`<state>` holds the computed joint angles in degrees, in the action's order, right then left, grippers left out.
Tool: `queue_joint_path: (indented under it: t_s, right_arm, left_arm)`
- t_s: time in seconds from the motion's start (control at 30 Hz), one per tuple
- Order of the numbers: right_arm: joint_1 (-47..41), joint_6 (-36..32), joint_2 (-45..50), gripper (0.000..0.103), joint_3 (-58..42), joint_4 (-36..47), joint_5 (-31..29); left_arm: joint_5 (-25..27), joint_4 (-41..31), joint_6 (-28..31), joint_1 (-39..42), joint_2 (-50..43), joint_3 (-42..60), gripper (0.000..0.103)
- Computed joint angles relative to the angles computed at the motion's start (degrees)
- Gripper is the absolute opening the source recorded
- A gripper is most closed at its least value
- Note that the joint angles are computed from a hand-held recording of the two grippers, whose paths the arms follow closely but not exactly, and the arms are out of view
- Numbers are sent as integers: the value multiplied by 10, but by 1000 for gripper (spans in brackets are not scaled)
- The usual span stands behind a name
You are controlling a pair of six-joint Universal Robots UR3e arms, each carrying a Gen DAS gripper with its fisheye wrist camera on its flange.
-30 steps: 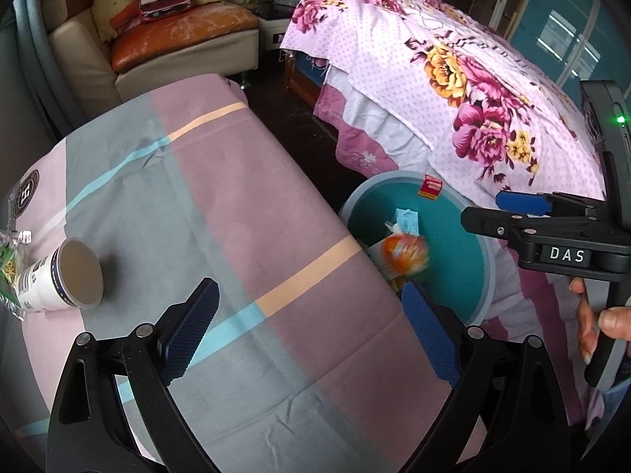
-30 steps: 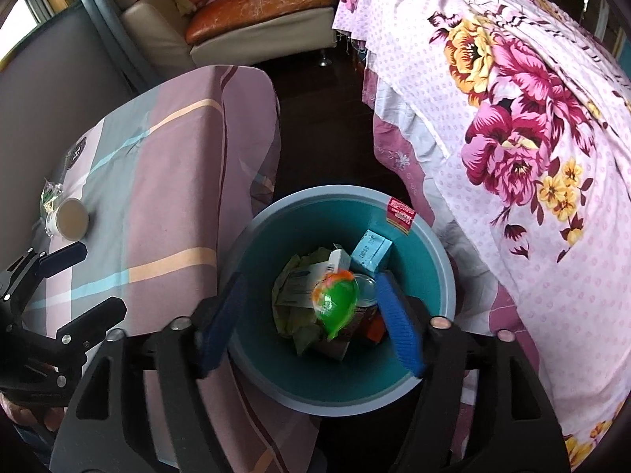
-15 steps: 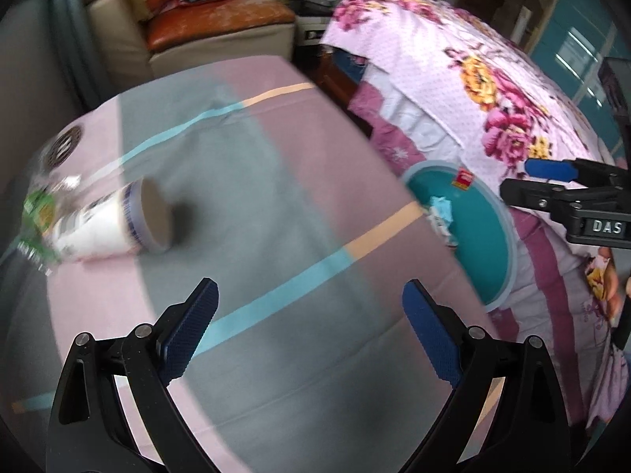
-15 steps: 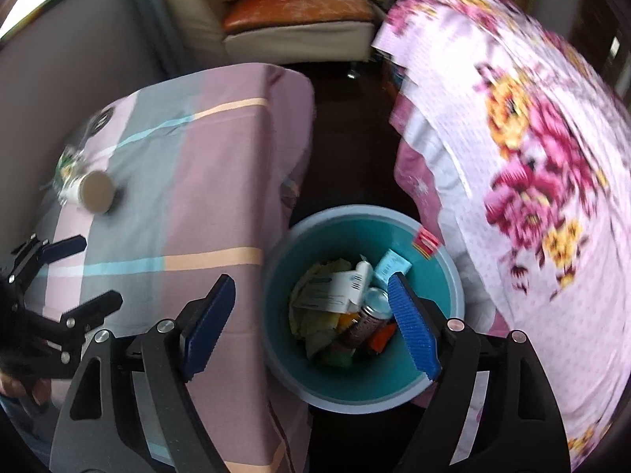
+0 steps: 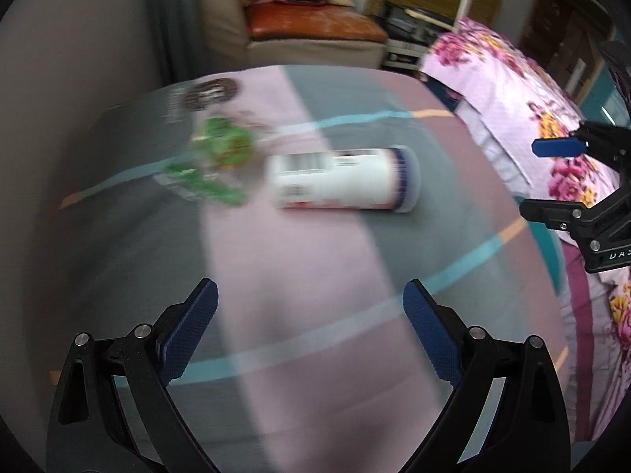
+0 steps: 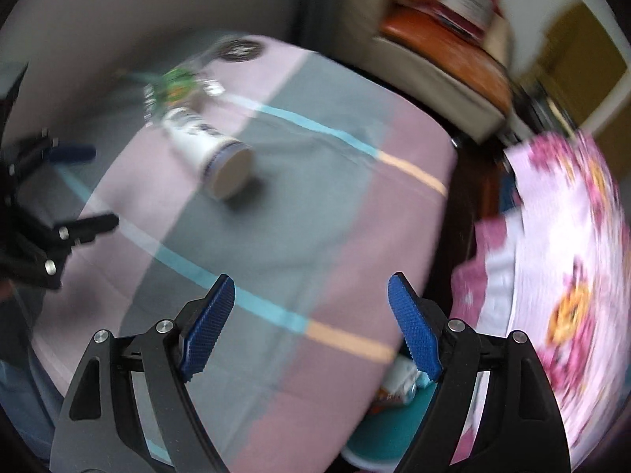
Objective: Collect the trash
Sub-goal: 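Move both tools back over the table toward the paper cup, then grasp the white paper cup with the right tool while the left tool grasps the green-wrapped snack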
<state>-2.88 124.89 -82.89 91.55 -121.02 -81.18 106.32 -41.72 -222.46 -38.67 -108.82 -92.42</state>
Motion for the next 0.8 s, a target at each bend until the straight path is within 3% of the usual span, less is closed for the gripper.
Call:
queue_joint_path:
  t_s: [0.17, 0.4, 0.47, 0.53, 0.8]
  right_arm:
    - [106, -2, 87, 76, -94, 18, -36]
    - [197, -6, 212, 76, -247, 82, -68]
    - [215, -8, 252, 74, -298, 110, -73]
    - [226, -6, 283, 65, -342, 139, -77]
    - [228, 16, 350, 56, -439, 198, -66]
  left_arm:
    - [-11, 48, 17, 61, 104, -156, 95]
    - [-50, 89, 48, 146, 193, -280, 96]
    - [-60, 96, 59, 168, 211, -302, 96]
    - [-66, 101, 65, 179, 217, -310, 96]
    - [-80, 105, 92, 196, 198, -291, 96]
